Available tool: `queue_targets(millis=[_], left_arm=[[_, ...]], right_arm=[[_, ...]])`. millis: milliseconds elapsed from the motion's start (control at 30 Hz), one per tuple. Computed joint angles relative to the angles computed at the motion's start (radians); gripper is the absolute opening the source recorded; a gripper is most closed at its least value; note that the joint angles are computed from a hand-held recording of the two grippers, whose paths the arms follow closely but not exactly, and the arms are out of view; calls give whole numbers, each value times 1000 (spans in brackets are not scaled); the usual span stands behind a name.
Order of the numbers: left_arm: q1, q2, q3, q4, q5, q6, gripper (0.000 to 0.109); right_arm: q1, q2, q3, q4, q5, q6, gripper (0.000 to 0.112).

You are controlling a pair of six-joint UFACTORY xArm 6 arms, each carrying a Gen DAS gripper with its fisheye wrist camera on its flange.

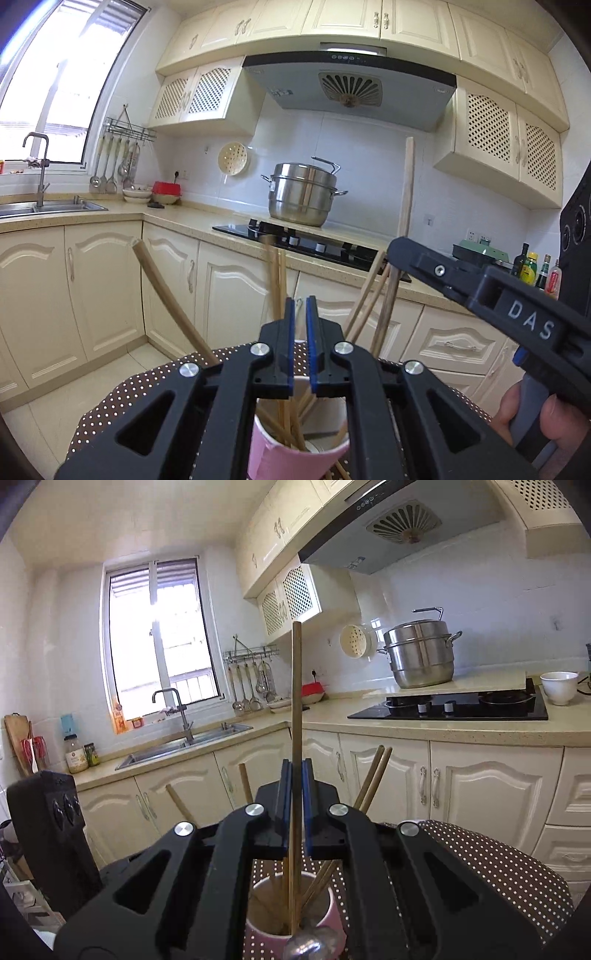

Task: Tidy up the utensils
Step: 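Lower both chopsticks into the pink cup and open both tools, then withdraw both open tools from the cup back over the utensil pile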

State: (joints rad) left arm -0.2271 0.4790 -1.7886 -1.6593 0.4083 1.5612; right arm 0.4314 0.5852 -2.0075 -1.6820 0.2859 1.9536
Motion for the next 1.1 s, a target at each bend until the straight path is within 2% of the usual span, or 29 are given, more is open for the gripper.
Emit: queue_targets(millis=[33, 67, 167, 300, 467, 533, 667, 900, 1000, 1100], left_arm=[[4, -13, 15, 6, 2, -1, 18], [6, -27, 32, 1, -8, 4, 31], [21, -67, 76, 8, -3, -15, 36], [48, -116, 142, 46, 22, -51, 50], [52, -136, 183, 232, -49, -232, 52], [59, -149, 202, 267, -56, -267, 53], [60, -184, 248, 311, -97, -274, 57], [63, -224, 303, 373, -122, -306, 64], [62, -234, 321, 415, -139, -330, 66], [68, -249, 339, 400, -142, -309, 67]], right_arm=[[4, -10, 15, 10, 6, -8, 6], [10, -21, 29, 19, 11, -17, 6], [28, -47, 65, 55, 37, -53, 6], [53, -63, 99, 155, 73, -134, 6], [82, -64, 117, 225, 107, -187, 6], [94, -61, 116, 247, 126, -213, 6], [113, -59, 114, 288, 162, -246, 7], [132, -30, 95, 391, 220, -338, 7], [133, -30, 106, 396, 228, -323, 7], [133, -47, 135, 385, 229, -290, 7]])
